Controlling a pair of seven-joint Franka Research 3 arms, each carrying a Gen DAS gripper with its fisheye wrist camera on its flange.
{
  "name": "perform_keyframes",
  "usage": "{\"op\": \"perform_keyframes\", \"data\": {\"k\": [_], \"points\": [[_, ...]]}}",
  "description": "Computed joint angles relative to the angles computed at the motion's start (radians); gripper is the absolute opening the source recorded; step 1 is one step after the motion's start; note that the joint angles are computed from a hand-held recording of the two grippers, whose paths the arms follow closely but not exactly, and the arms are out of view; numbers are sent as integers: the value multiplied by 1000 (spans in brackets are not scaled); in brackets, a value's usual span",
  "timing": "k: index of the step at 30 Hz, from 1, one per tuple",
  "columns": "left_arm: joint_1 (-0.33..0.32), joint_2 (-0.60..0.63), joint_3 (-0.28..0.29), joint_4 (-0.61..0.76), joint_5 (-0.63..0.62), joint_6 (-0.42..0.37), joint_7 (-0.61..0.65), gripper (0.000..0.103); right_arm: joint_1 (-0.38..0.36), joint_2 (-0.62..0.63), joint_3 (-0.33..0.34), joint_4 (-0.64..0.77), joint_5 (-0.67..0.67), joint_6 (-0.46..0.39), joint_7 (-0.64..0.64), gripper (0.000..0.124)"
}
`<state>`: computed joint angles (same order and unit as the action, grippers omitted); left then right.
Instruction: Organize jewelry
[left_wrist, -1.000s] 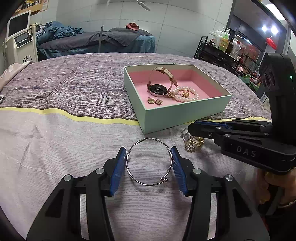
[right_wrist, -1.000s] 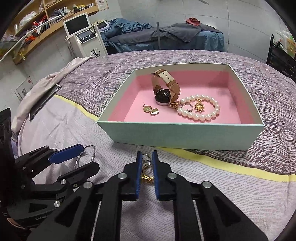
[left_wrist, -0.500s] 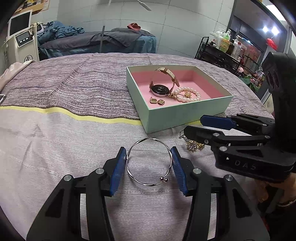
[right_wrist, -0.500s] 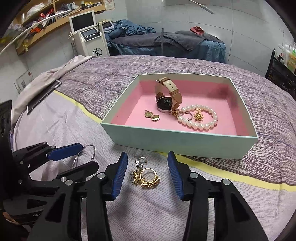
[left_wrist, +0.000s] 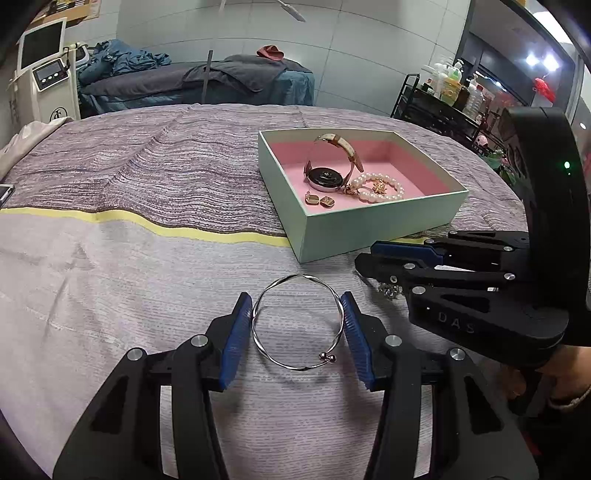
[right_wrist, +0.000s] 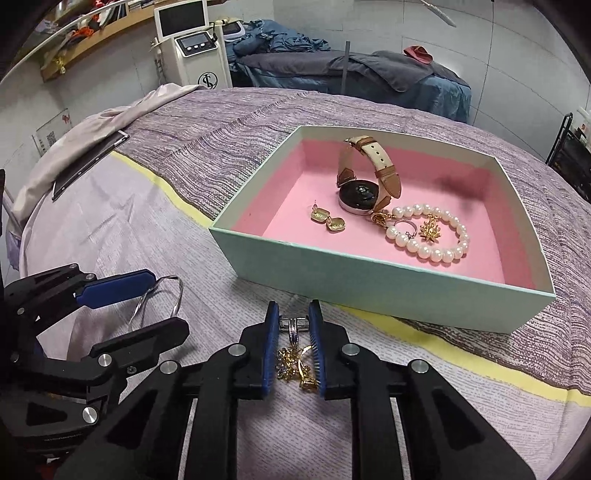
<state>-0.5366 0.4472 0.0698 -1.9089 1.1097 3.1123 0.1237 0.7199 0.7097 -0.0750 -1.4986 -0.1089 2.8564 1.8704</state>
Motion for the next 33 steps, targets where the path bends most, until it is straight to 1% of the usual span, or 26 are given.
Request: {"op": "perform_keyframes", "data": {"k": [5, 6, 7, 9, 16, 17, 18, 19, 20, 21, 23, 25, 28, 30, 33], "points": [[-12, -6, 16, 2, 14, 20, -9, 50, -10, -50, 12, -70, 16, 68, -10, 16], [-18, -10, 22, 3, 21, 18, -14, 50, -16, -61, 19, -83, 24, 80, -18, 13], [-18, -13, 22, 5, 25, 18, -15, 50, -25, -72, 29, -98, 34, 93, -30, 6], [-13, -17, 17, 9, 33, 26, -12, 50, -27, -91, 29, -122, 47, 115, -40, 6], [-6, -17, 3, 30, 48, 13, -2, 50, -31, -108, 16, -145, 81, 130, -57, 7], [-3, -17, -1, 29, 46, 11, -1, 50, -30, -105, 16, -140, 80, 119, -64, 7], [1, -16, -3, 27, 43, 9, -1, 50, -27, -101, 15, -133, 75, 108, -71, 11], [5, -15, -8, 26, 37, 6, 1, 50, -17, -93, 6, -123, 66, 99, -72, 18], [9, -15, -11, 23, 32, 4, 3, 50, -8, -87, -2, -118, 58, 90, -70, 22], [10, -17, -11, 19, 30, 1, 2, 50, 9, -80, -21, -110, 44, 81, -57, 29], [9, -22, -6, 12, 35, 0, -7, 50, 28, -79, -45, -111, 25, 64, -29, 30], [6, -28, 1, 4, 50, 1, -27, 50, 6, -90, -18, -133, 28, 67, -36, 30], [14, -30, -5, -1, 63, 1, -41, 50, 17, -116, -29, -186, 9, 78, -20, 30], [22, -28, -12, -2, 63, 2, -43, 50, -5, -133, -2, -217, 16, 85, -36, 30], [31, -21, -21, -1, 54, 5, -36, 50, 6, -138, -18, -227, 0, 67, -28, 30]]}}
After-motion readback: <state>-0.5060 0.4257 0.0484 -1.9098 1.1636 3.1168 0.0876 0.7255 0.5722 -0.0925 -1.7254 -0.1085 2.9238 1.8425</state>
